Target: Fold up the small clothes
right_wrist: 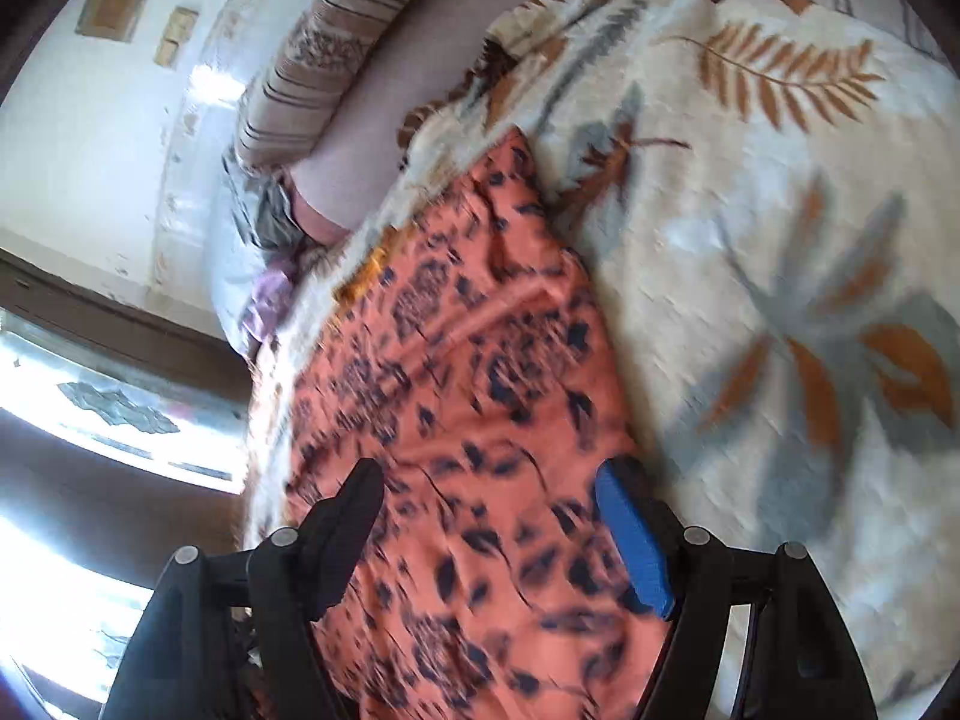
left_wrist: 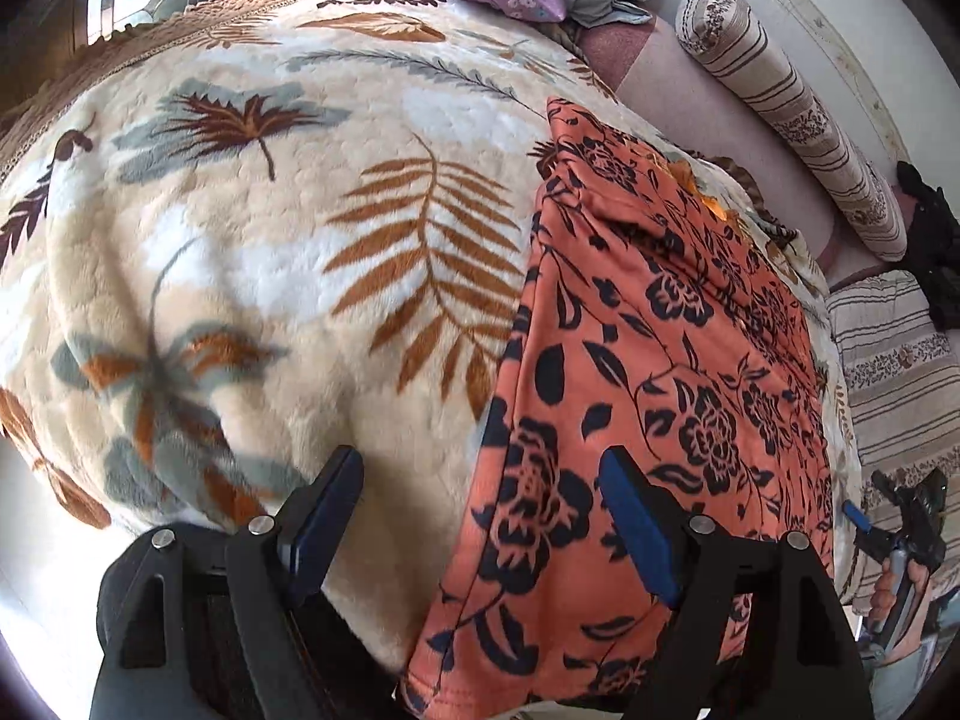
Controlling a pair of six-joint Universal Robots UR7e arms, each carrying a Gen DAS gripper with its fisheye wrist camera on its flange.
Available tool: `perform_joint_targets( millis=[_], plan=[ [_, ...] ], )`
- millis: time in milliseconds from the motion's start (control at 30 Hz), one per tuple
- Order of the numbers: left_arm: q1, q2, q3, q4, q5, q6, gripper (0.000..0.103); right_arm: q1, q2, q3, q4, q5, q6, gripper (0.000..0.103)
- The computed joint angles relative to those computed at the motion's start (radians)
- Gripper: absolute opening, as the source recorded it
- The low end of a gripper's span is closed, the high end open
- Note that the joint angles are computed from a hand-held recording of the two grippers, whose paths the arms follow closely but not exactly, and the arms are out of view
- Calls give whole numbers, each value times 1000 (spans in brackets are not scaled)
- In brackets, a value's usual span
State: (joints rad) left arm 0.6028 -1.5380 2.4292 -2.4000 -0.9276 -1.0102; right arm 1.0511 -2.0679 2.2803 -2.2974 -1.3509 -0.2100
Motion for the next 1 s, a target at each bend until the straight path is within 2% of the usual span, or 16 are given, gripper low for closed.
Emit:
perform_joint_targets(
  millis=[100,200,267,333,367,400,433,467,600,667,700,733,800,867,933,1000],
  plan=[
    [-6,-13,16,0,-39,4,81,-121,-98,29,186,26,-110,78],
    [-13,-6,16,14,-62,-4,81,-247,-162,57,325,117,-218,77],
    [-25,-9,12,47,-70,-22,81,-243,-185,81,313,102,-251,75],
    [-38,-20,17,59,-82,-34,81,-216,-186,90,290,69,-240,75],
    [-43,-25,16,72,-88,-43,81,-208,-183,89,291,66,-234,70],
    [-50,-30,20,75,-89,-47,81,-209,-182,86,311,75,-238,61],
    [-56,-36,24,79,-89,-49,81,-209,-183,86,321,73,-247,40],
    [-57,-37,23,87,-93,-51,81,-190,-177,90,305,50,-246,36],
    [-59,3,1,157,-92,-36,81,-181,-151,103,272,19,-237,35],
    [-64,25,-6,167,-102,-21,72,-171,-153,104,268,14,-244,38],
    [-54,39,-16,181,-122,-16,51,-168,-158,107,266,9,-246,38],
    [-59,46,-22,218,-111,-37,42,-165,-159,108,265,8,-245,38],
    [-63,36,-16,218,-109,-40,40,-171,-159,107,270,17,-244,38],
    [-57,19,-13,222,-117,-41,30,-164,-155,107,264,11,-238,38],
    [-50,-2,-5,209,-134,-27,11,-151,-152,103,264,3,-237,39],
    [-56,-22,4,199,-137,-28,8,-129,-144,99,264,-10,-239,36]
  ],
)
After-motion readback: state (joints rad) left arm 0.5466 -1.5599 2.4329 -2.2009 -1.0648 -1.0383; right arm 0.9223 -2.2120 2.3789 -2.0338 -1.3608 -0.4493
